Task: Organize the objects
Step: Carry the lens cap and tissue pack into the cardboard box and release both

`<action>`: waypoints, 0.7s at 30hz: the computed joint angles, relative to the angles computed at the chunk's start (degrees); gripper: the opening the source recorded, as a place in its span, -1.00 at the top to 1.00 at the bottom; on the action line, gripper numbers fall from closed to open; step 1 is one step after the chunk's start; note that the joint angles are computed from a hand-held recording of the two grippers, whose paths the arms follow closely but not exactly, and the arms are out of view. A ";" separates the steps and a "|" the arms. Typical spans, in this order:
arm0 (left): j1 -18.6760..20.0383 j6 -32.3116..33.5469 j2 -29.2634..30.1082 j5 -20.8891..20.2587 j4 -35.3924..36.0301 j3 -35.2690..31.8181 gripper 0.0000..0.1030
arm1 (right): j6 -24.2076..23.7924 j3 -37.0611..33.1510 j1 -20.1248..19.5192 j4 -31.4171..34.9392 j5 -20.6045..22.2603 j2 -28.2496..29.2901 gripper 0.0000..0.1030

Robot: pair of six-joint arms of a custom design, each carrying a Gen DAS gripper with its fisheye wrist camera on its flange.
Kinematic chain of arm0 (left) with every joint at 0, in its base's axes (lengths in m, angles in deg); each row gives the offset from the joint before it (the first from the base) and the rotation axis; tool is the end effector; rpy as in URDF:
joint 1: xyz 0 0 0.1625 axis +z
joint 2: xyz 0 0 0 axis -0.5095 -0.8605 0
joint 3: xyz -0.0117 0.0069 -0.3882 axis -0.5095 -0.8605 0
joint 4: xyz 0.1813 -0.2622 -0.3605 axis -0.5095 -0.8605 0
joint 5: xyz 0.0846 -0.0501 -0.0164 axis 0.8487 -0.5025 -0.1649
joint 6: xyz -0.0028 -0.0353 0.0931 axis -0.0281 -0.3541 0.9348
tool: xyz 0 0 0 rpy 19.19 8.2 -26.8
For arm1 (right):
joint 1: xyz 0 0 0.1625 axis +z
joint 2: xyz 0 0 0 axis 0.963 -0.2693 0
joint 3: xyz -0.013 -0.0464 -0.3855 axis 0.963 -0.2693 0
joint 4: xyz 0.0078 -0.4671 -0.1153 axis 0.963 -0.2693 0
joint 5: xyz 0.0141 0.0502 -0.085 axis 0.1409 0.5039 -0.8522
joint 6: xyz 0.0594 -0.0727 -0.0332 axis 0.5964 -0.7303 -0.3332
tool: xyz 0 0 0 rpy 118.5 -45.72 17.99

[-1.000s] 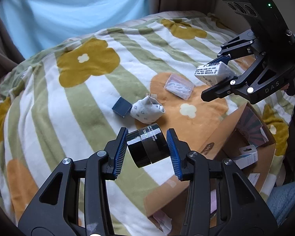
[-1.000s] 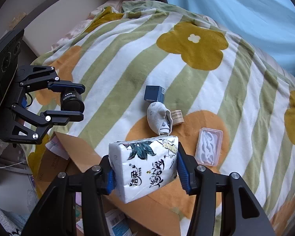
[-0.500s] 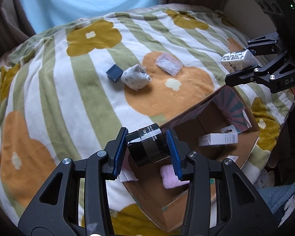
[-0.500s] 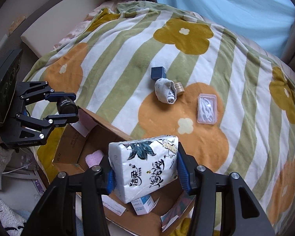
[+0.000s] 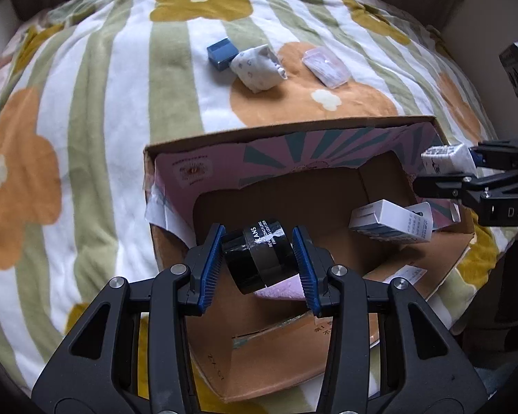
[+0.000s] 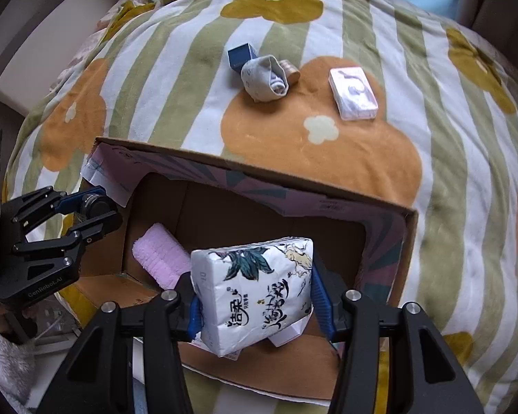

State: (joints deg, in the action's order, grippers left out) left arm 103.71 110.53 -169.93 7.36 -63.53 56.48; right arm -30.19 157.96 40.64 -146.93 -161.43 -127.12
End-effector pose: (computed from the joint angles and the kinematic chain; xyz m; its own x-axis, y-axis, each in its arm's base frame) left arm -0.0082 -0.6347 0.3471 -0.6756 0.5898 -0.4424 0.6261 0.7758 0.0781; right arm 0.3670 -0.5955 0.0114 -0.6992 -0.4984 0.5126 -0.4982 0.8538 0.1507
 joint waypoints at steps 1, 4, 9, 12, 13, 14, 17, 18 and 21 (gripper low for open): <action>0.16 -0.63 -0.17 -0.02 -0.02 0.38 0.28 | 0.70 0.43 -0.23 -0.08 0.32 -0.12 0.08; 0.01 -0.62 -0.90 0.97 -0.76 1.80 0.28 | 1.67 1.06 -0.33 -0.26 -0.19 -0.06 0.08; -0.55 0.50 -1.64 2.09 -2.42 2.98 0.28 | 0.89 0.95 -0.37 -0.45 0.59 -0.02 0.08; -0.88 1.94 -1.66 1.64 -2.93 2.82 0.28 | 0.18 0.50 -0.09 -0.36 1.26 0.15 0.08; -0.97 2.08 -1.57 1.42 -2.73 2.56 0.28 | 0.33 0.24 -0.11 0.03 1.54 0.27 0.08; -1.12 2.21 -1.54 1.20 -2.58 2.46 0.28 | 0.66 0.03 -0.08 0.21 1.48 0.43 0.08; -1.53 0.89 -1.56 0.36 -2.91 2.28 0.27 | 1.59 -0.50 0.05 0.24 1.07 0.91 0.05; -1.45 0.83 -1.52 -0.69 -2.42 1.97 0.22 | 2.13 -0.72 -0.14 0.47 1.72 0.94 -0.03; -1.88 1.07 -1.47 -0.89 -1.69 1.99 -0.72 | 4.76 -0.63 -0.79 0.04 3.85 0.66 -0.48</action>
State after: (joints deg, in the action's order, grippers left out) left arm 101.83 111.60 -171.40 6.47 -65.22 58.47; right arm -25.43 157.33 39.85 -146.89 -157.59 -126.47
